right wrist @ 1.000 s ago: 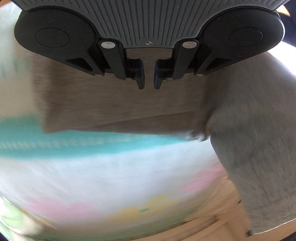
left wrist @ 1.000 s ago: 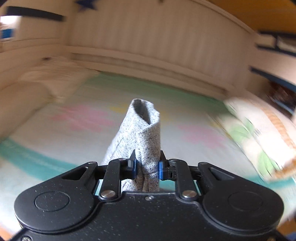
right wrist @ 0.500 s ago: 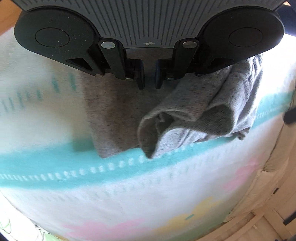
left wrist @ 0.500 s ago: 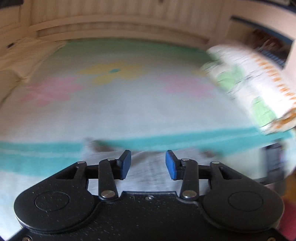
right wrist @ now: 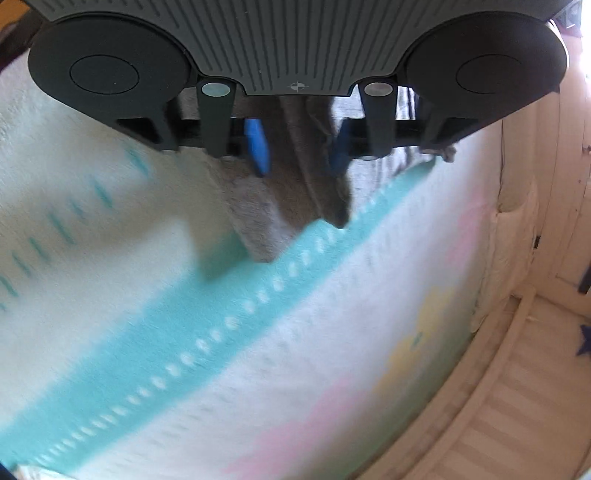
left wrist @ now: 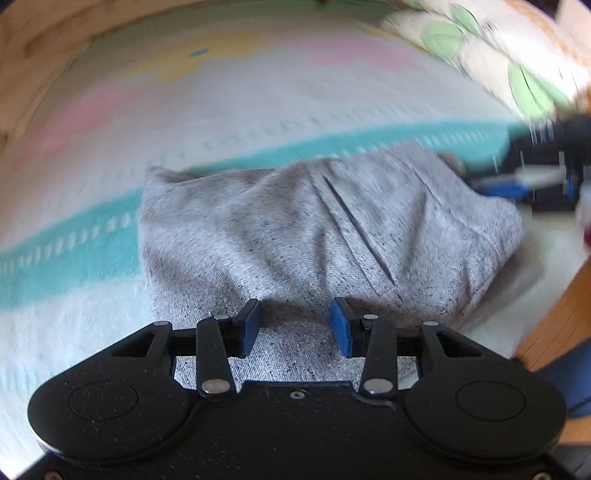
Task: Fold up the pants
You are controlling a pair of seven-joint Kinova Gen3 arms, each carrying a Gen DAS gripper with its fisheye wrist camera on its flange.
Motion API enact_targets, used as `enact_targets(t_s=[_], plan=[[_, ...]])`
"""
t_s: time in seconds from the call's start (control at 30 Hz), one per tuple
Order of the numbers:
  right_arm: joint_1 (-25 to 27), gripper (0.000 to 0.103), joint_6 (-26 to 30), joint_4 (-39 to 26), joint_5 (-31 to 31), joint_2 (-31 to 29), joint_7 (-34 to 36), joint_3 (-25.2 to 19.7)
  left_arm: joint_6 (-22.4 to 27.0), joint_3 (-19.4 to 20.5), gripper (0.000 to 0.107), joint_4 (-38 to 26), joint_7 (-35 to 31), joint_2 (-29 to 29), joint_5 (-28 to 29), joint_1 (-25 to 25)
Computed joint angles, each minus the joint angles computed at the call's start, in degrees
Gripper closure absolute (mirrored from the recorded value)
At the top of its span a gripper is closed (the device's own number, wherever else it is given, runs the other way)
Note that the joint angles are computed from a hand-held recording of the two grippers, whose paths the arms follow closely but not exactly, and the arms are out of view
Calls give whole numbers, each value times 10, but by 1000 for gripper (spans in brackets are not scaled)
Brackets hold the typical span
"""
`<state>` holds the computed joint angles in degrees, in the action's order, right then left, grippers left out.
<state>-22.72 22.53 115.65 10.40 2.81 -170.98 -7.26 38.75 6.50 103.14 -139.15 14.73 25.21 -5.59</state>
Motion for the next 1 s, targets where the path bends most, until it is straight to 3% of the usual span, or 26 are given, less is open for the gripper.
enact_targets(t_s=[0.07,0.13,0.23,0.3,0.4,0.5,0.53,0.57,0.6,0.67,0.77,0.87,1.0], plan=[[13,51,13,-23,-20,19,47,-15,-11,29,58,5,13,-5,-7,-20],[-7,46,53,-59,-17,45,73,-4,15,50,58,-16,29,3,5,-53],[-14,43,70,-79,-29,61,117,-4,57,3,58,-57,63,17,34,-44],[-14,38,64,-78,-47,60,140,-4,46,-29,58,-68,91,17,43,-35],[-10,37,67,-90,-77,71,186,-8,18,-43,58,-77,152,19,20,-39],[-37,37,95,-112,-46,82,190,2,11,-55,58,-85,209,25,-14,-39],[-46,38,99,-117,-33,84,189,5,12,-56,58,-90,226,31,-25,-39],[-53,60,100,-119,-24,84,191,5,13,-56,58,-92,240,34,-36,-38],[-56,75,98,-120,-16,84,193,3,14,-55,58,-92,249,36,-47,-38],[-94,87,106,-128,20,79,174,26,14,-52,58,-88,260,36,-62,-40],[-129,89,55,-113,55,52,155,54,8,-42,58,-76,256,27,-62,-51],[-81,90,-15,-99,64,31,128,13,1,-28,58,-58,216,5,-33,-73],[-62,91,-108,-87,44,17,155,4,-35,-34,57,-25,193,-17,-41,-61]])
